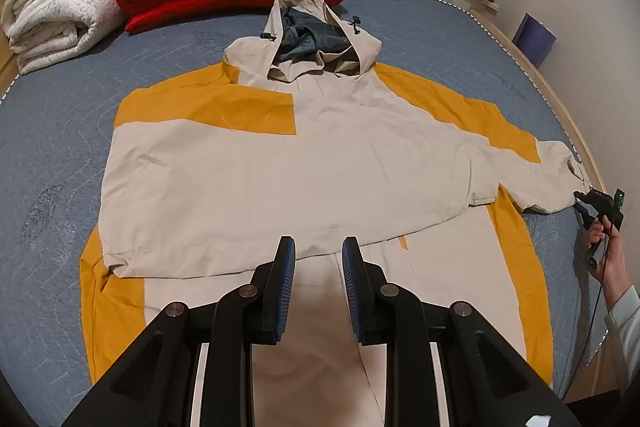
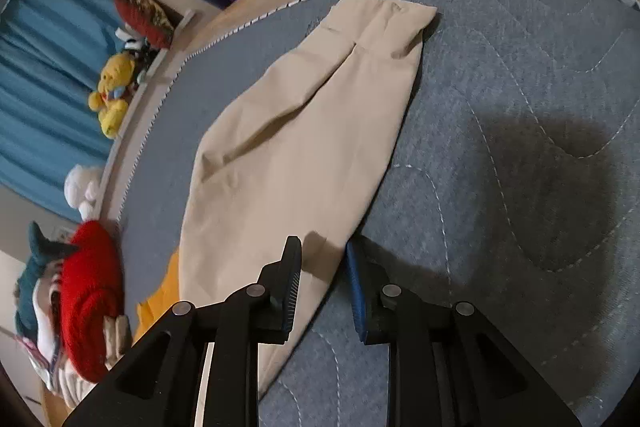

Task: Fold large clothes
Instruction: 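Grasp the sleeve cuff with the right tool and fold it across the body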

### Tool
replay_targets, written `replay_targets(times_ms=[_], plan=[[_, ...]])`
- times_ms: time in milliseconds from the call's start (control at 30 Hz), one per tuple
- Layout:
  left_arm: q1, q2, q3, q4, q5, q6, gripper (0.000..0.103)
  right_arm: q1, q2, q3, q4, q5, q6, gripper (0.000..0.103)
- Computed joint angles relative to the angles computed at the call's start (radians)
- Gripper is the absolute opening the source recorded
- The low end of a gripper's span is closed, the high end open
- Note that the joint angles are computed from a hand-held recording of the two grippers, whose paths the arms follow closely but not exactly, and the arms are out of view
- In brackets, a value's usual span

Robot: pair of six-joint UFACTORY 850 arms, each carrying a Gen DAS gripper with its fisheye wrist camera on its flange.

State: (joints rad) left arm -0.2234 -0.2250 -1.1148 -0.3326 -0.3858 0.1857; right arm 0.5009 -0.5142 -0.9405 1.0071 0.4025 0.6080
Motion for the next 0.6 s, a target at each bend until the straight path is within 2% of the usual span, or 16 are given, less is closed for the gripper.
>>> replay_targets(times_ms=[167, 267, 400, 533, 600], plan=[[0.001, 0.0, 0.001, -0.001, 0.004, -0.006, 0.022, 0.009, -0.003, 0.013, -0.041, 0.042, 0.049, 0.024], [0.004, 0.0, -0.001, -0.006, 0.004, -0.008, 0.022, 0.009, 0.001, 0.016, -0.031, 0.044, 0.056, 0.018], [0.01, 0.007, 0.002, -0.012, 0.004, -0.003, 0.022, 0.028, 0.014, 0.023, 0.08, 0.053, -0.039, 0.006], [0.016, 0.007, -0.002, 0.02, -0.003, -0.034, 0.022, 0.041, 0.037, 0.001, 0.196, 0.082, -0.175, 0.003], [0.022, 0.004, -0.006, 0.043, -0.013, -0.067, 0.022, 0.052, 0.05, -0.034, 0.319, 0.102, -0.339, 0.002]])
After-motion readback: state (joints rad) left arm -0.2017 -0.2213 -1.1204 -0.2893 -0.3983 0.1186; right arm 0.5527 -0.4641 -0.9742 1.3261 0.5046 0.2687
